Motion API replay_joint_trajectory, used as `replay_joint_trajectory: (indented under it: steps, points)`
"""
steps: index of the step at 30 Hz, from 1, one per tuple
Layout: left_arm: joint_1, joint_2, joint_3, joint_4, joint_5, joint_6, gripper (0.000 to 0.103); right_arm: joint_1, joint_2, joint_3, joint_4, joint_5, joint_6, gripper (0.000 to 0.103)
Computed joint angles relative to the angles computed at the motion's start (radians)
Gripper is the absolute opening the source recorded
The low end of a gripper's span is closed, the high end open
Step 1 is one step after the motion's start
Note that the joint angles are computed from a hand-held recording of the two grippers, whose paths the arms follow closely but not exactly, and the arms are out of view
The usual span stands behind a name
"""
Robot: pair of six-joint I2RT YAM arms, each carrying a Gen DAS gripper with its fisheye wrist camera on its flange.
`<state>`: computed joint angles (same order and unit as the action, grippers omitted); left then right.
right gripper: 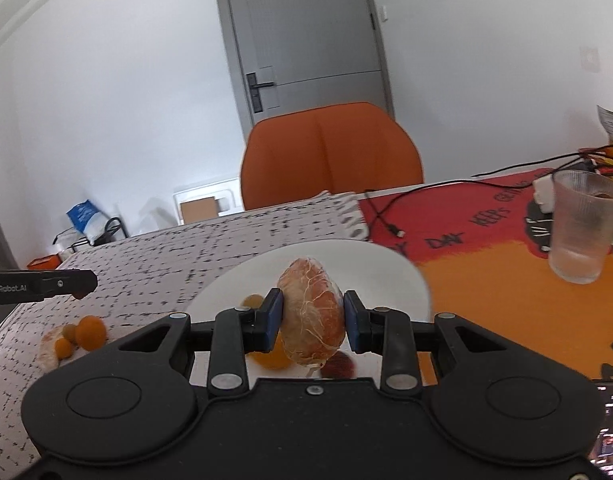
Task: Organize fruits
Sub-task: 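Carry the apple with the left tool while the right tool carries the peeled citrus to the bowl, then open the right tool over the bowl while the left tool opens, releasing the apple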
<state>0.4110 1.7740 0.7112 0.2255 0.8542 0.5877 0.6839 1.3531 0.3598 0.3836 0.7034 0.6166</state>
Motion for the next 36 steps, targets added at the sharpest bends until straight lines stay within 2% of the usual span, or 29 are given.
replay_joint_trajectory:
  steps: [12,15,17,32,36]
  points:
    - [-0.111,-0.001,-0.027,0.056,-0.046,-0.04,0.021,-0.096,-0.015,-0.046,0.043,-0.043,-0.029,0.031]
    - [-0.138,0.005,-0.025,0.069,-0.06,-0.056,0.021,-0.118,0.009,-0.039,0.068,-0.046,-0.045,0.038]
    - [-0.155,0.012,-0.019,0.073,-0.066,-0.062,0.021,-0.106,0.028,-0.03,0.072,-0.011,-0.057,0.047]
    - [-0.257,0.062,-0.005,0.089,-0.109,-0.089,0.023,-0.081,0.07,-0.032,0.096,-0.053,-0.012,0.051]
    - [-0.244,0.057,0.003,0.057,-0.104,-0.087,0.025,-0.073,0.073,-0.027,0.099,-0.047,-0.008,0.055]
